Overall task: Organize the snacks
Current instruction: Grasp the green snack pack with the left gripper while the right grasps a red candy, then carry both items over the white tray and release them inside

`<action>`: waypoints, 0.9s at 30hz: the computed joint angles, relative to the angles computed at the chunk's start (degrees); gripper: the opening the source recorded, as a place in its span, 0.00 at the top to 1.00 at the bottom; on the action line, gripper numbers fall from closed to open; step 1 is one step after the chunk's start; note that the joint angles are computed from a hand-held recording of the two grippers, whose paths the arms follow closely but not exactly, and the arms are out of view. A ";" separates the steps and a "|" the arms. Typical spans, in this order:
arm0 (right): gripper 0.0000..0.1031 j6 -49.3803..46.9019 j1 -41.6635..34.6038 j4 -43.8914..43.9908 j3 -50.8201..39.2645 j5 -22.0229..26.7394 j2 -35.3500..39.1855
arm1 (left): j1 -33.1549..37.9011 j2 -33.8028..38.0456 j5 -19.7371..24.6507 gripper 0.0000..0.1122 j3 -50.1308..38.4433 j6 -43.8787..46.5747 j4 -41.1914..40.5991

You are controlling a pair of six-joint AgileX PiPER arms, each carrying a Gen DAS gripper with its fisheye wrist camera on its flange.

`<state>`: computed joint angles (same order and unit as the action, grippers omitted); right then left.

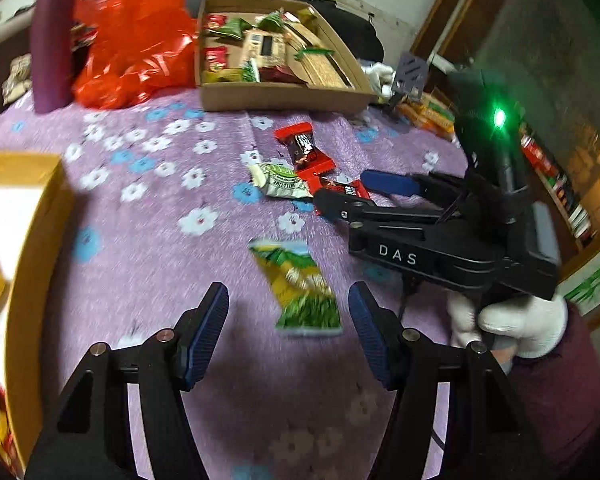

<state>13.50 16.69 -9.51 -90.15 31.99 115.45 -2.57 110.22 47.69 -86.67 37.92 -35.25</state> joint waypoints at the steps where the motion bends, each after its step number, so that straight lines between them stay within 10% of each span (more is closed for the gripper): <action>1: 0.45 -1.18 -0.40 1.56 -0.30 0.24 0.15 | -0.66 0.99 0.01 0.46 -0.98 -0.84 0.78; 5: 0.57 -3.84 -2.33 6.39 0.54 -0.34 -0.44 | -2.98 3.21 -1.02 0.46 -2.86 -3.78 4.49; 7: 0.79 -8.99 -4.32 13.98 2.48 -1.05 -2.15 | -4.58 3.13 -3.38 0.46 -2.63 -5.19 7.15; 10: 0.80 -8.93 -5.62 16.02 3.83 -0.31 -3.76 | -7.67 2.17 -7.59 0.46 -1.16 -6.94 13.52; 12: 0.81 -9.54 -5.99 16.95 5.48 -0.62 -4.93 | -8.21 0.33 -10.63 0.66 2.06 -2.67 12.78; 27: 0.90 -10.07 -3.30 23.46 12.33 -3.40 -14.32 | 6.31 -5.28 -0.91 0.70 5.28 9.51 -6.62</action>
